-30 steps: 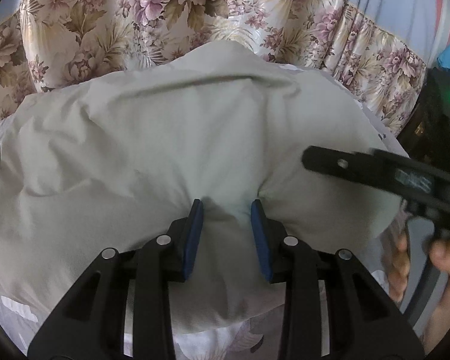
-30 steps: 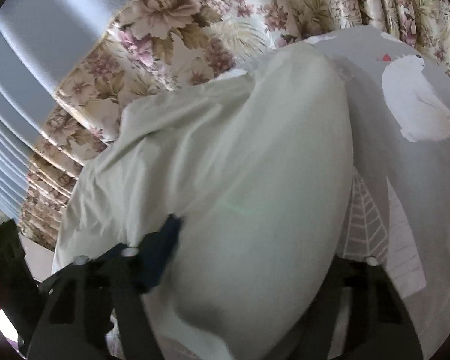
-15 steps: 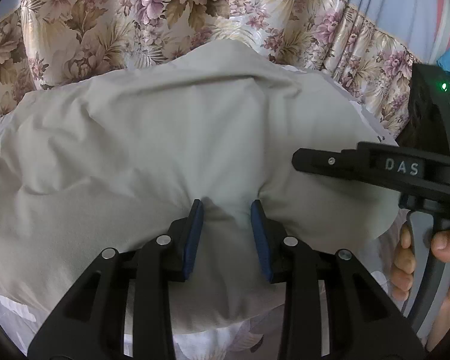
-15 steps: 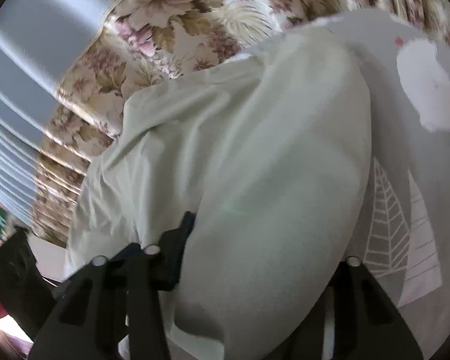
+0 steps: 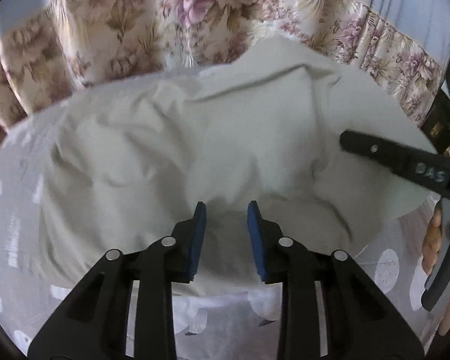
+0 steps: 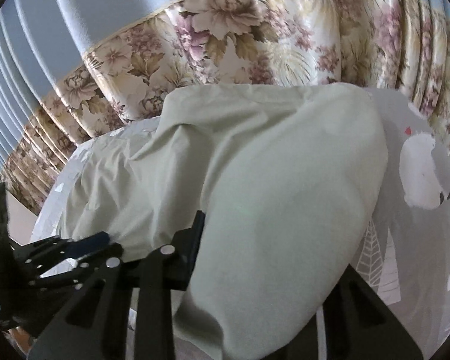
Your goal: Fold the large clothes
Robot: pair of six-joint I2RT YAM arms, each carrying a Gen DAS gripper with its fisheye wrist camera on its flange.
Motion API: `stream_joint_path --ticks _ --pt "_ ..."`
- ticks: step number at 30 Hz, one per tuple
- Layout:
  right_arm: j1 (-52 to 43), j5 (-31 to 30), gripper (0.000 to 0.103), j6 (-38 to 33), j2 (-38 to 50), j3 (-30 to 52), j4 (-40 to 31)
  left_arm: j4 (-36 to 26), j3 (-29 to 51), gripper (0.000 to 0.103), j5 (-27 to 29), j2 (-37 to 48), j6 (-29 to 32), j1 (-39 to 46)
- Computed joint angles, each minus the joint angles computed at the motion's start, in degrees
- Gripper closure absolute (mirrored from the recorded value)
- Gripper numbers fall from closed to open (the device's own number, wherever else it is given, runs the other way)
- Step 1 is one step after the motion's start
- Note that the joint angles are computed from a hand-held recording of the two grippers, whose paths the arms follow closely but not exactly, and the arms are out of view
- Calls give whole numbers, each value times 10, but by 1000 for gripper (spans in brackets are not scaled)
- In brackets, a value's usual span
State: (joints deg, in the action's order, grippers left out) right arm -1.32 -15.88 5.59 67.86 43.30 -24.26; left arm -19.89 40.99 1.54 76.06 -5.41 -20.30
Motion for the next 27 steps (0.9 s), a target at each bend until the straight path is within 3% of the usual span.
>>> stream_joint_path --ticks 6,14,17,20,23,27 --pt "63 62 73 -2 -18 20 -17 69 -12 75 -9 53 -15 -6" --pt "126 114 73 20 2 72 -51 85 -20 76 0 50 -6 -3" --pt "183 179 73 34 32 132 -102 63 -14 76 24 39 20 15" --pt "264 267 73 44 82 216 -161 -3 -3 79 59 -21 76 72" --pt "333 331 73 56 147 299 -205 -73 17 77 108 -74 178 185" --pt "413 384 73 59 267 407 -229 -89 72 77 143 -35 301 375"
